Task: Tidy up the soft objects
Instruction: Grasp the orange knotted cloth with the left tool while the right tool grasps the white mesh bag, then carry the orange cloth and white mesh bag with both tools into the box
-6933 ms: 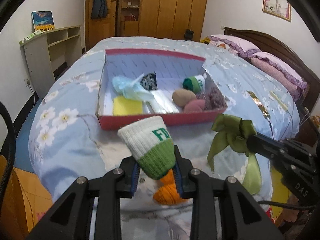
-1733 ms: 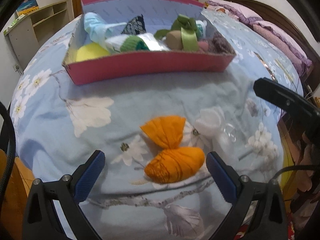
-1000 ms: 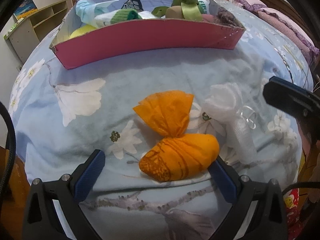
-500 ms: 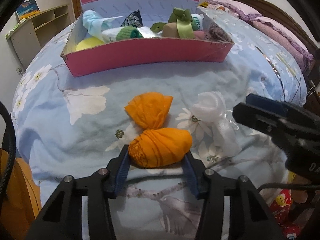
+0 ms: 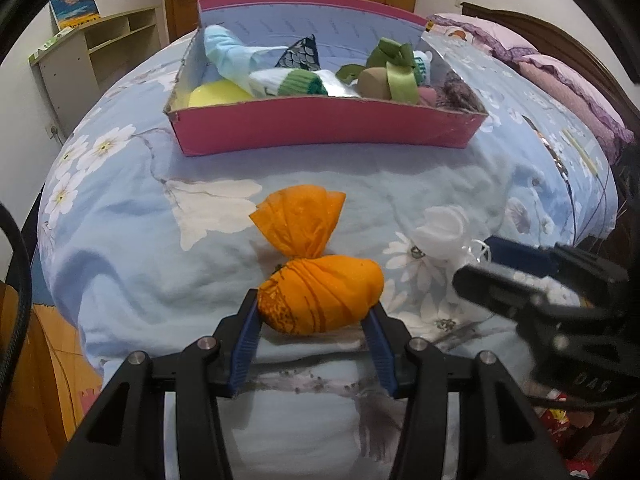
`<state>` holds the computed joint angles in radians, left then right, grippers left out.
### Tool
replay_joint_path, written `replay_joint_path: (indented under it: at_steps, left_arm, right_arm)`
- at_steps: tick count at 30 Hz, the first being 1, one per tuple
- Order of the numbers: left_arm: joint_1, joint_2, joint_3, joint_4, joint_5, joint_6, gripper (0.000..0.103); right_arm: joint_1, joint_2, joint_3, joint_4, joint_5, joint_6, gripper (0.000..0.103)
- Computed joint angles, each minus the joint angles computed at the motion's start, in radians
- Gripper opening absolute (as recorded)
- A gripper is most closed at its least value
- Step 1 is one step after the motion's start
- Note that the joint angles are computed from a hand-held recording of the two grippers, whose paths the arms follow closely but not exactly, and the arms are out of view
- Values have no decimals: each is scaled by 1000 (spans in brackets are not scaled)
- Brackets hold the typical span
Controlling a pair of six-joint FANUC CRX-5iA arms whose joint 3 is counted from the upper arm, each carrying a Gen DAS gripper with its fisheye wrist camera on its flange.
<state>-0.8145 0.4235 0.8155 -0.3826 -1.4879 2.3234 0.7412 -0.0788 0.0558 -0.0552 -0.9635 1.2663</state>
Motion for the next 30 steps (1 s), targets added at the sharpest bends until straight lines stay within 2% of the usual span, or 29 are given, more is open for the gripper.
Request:
replay_joint_path:
  at_steps: [5, 7, 9, 12, 17, 30]
  left_arm:
    - [-2, -3, -4, -6, 6, 8, 52]
    - [-3, -2, -1, -10, 8, 13, 52]
    - [-3, -5, -3, -12, 13, 17, 52]
    - [-6, -9, -3, -19, 17, 20, 53]
    - [-10, -9, 11, -33, 18, 16, 52]
    - [-4, 14, 108, -85, 5, -10, 52]
  right_arm:
    - [9, 21, 6, 13, -37, -22, 51]
    - [10, 24, 6, 17, -39, -30, 41]
    - [6, 21, 5, 7, -36, -29, 26]
    - [8, 7, -9, 18, -16, -32, 16]
    - [18, -13, -22, 42, 17, -29, 15]
    - [6, -6, 35, 51, 14, 1, 15]
